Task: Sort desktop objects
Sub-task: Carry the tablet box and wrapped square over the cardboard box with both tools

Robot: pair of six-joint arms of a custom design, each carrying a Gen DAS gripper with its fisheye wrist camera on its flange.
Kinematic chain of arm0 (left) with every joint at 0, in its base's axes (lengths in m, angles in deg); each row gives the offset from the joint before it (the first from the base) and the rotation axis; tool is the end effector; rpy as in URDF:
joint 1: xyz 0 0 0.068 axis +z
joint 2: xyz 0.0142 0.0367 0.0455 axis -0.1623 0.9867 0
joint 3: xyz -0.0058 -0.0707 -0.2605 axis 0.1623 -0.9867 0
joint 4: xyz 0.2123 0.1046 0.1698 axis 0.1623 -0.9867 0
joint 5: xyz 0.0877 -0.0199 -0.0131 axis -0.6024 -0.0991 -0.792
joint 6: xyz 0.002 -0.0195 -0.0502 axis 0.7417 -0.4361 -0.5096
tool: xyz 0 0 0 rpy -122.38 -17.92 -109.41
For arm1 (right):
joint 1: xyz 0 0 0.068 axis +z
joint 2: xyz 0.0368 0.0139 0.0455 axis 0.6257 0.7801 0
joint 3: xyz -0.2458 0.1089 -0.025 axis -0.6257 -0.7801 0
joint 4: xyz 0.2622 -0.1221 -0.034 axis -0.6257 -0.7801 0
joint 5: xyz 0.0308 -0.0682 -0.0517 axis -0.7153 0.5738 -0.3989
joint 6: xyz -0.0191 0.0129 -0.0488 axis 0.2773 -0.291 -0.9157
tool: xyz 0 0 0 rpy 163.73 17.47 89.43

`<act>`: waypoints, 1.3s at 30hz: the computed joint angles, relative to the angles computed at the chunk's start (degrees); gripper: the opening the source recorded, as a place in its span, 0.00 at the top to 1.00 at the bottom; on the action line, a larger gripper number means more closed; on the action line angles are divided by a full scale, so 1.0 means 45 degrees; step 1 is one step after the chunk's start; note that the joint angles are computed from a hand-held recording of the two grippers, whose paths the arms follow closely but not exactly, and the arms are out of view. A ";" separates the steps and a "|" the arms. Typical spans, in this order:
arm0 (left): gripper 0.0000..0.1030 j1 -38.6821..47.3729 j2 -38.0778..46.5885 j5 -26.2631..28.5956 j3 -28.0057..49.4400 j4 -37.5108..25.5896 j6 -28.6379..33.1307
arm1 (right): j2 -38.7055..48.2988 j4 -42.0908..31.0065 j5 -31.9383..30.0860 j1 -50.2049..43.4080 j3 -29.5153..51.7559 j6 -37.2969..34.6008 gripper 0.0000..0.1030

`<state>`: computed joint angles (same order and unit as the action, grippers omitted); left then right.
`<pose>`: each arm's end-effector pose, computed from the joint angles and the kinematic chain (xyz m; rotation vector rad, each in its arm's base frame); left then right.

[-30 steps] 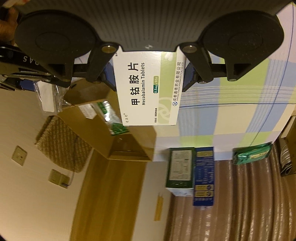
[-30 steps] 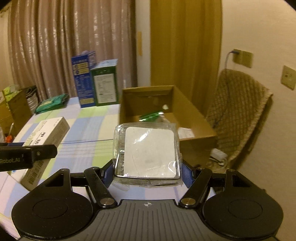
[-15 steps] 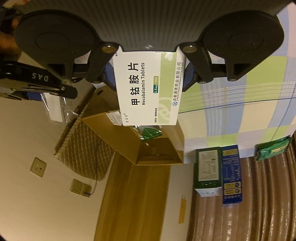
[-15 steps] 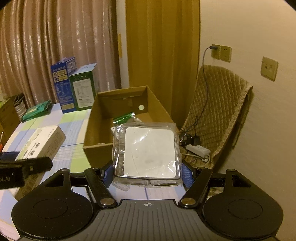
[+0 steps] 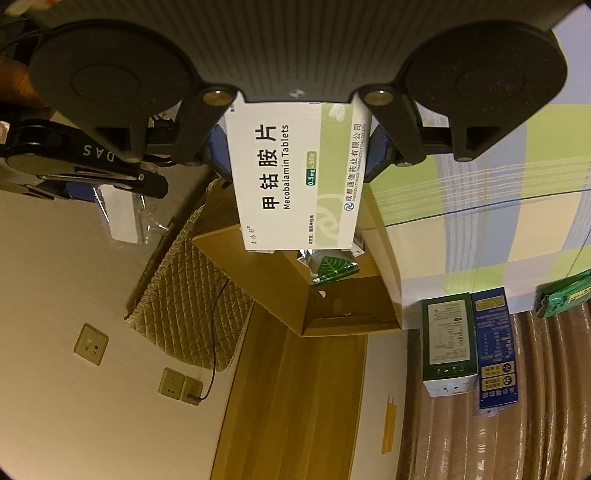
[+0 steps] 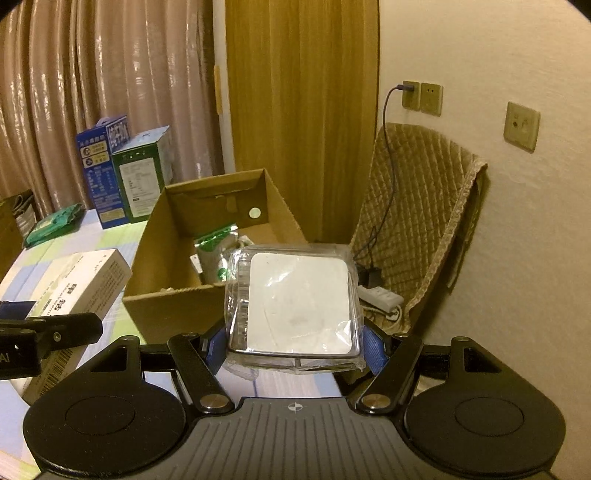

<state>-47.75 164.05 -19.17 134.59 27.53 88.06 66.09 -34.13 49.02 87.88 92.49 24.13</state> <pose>0.2525 -0.2114 0.3361 0.8907 2.1370 -0.6301 0.1421 0.1212 0.3431 0.5997 2.1327 -0.2561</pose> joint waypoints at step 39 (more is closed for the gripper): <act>0.35 -0.0208 0.4305 -0.0616 0.4501 0.0255 -0.1258 | -0.0036 0.6293 -0.4125 -0.6545 -0.0226 -0.9469 0.34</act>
